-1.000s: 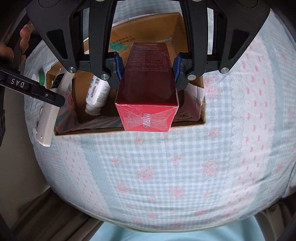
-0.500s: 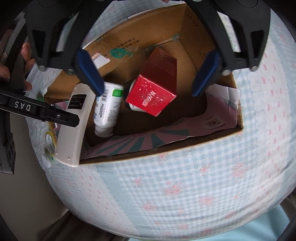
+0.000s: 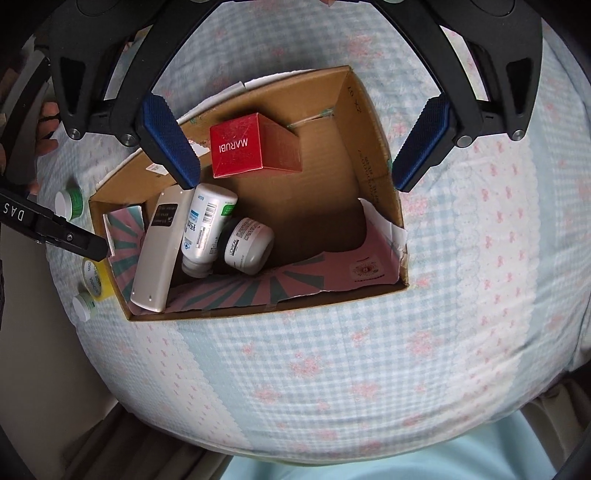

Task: Organize rigid objects
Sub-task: 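Release the red box and remote into the box and withdraw both tools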

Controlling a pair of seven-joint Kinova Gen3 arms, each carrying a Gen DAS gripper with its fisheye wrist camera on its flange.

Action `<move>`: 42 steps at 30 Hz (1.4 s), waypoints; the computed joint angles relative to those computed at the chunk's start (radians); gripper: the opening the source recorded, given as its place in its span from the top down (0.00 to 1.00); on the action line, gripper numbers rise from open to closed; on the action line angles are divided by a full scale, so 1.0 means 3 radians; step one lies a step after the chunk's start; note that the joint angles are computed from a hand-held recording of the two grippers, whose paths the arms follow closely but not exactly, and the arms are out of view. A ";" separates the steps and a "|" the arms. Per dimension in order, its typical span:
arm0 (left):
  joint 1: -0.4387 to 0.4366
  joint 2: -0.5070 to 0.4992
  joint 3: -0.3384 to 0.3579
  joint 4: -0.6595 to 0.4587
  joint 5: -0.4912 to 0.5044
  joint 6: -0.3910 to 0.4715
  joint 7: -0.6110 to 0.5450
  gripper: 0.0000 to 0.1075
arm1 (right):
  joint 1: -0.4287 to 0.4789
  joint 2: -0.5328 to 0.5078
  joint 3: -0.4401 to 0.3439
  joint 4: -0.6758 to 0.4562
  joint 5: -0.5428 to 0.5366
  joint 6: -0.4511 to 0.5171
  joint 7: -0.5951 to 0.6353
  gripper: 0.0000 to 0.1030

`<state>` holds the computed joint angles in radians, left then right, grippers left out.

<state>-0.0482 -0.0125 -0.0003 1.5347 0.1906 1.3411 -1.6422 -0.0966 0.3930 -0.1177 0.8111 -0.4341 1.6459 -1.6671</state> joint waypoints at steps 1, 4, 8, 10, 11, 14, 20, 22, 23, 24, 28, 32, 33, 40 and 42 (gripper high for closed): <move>-0.0008 -0.0025 -0.0009 -0.0003 0.0009 0.0019 0.0004 0.04 | 0.0002 -0.0008 0.0003 -0.0003 0.0005 0.0000 0.0003 0.00; 0.0001 -0.0085 0.0000 -0.0021 -0.0037 0.0067 0.0061 0.04 | 0.0011 -0.0029 0.0007 -0.0029 0.0012 0.0028 0.0010 0.00; 0.0024 -0.0182 0.0012 -0.0072 -0.0098 0.0147 0.0154 0.04 | 0.0053 -0.0056 0.0000 -0.0090 -0.0026 0.0091 0.0061 0.00; 0.0039 -0.0232 0.0023 -0.0108 -0.0148 0.0203 0.0209 0.04 | 0.0082 -0.0076 0.0002 -0.0132 -0.0047 0.0128 0.0090 0.00; 0.0050 -0.0255 0.0034 -0.0130 -0.0182 0.0237 0.0246 0.04 | 0.0104 -0.0077 0.0001 -0.0167 -0.0067 0.0167 0.0105 0.00; 0.0092 -0.0347 0.0078 -0.0187 -0.0296 0.0331 0.0367 0.04 | 0.0162 -0.0070 0.0006 -0.0312 -0.0081 0.0339 0.0172 0.00; 0.0243 -0.0567 0.0346 -0.0283 -0.0712 0.0390 0.0895 0.04 | 0.0341 -0.0119 0.0035 -0.0477 -0.0043 0.0617 0.0533 0.00; 0.0287 -0.0608 0.0409 -0.0329 -0.0767 0.0421 0.1086 0.04 | 0.0425 -0.0184 0.0060 -0.0429 -0.0024 0.0605 0.0719 0.00; 0.0310 -0.0619 0.0433 -0.0358 -0.0776 0.0445 0.1174 0.04 | 0.0470 -0.0208 0.0077 -0.0419 -0.0019 0.0608 0.0804 0.00; 0.0334 -0.0625 0.0447 -0.0387 -0.0765 0.0467 0.1240 0.04 | 0.0522 -0.0220 0.0094 -0.0427 -0.0031 0.0624 0.0863 0.00; 0.0467 -0.0603 0.0586 -0.0507 -0.0771 0.0549 0.1551 0.04 | 0.0794 -0.0144 0.0149 -0.0550 -0.0151 0.0776 0.0988 0.00; 0.0648 -0.0499 0.0750 -0.0677 -0.0736 0.0598 0.1870 0.04 | 0.1044 -0.0013 0.0177 -0.0734 -0.0168 0.0905 0.1170 0.00; 0.0713 -0.0450 0.0839 -0.0757 -0.0811 0.0630 0.1990 0.04 | 0.1118 0.0056 0.0172 -0.0833 -0.0199 0.0969 0.1178 0.00; 0.1300 0.0140 0.1202 -0.1438 -0.1214 0.0764 0.2496 0.04 | 0.1606 0.0567 0.0016 -0.1648 -0.0359 0.1300 0.1117 0.00; 0.1493 0.0366 0.1228 -0.1692 -0.1311 0.0842 0.2507 0.04 | 0.1686 0.0687 -0.0025 -0.1814 -0.0325 0.1349 0.1085 0.00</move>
<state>0.3998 0.0972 0.3680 1.0272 -0.2027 1.5936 -0.8900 0.4093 0.5992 -0.1251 0.2669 -0.5315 2.0506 -1.3417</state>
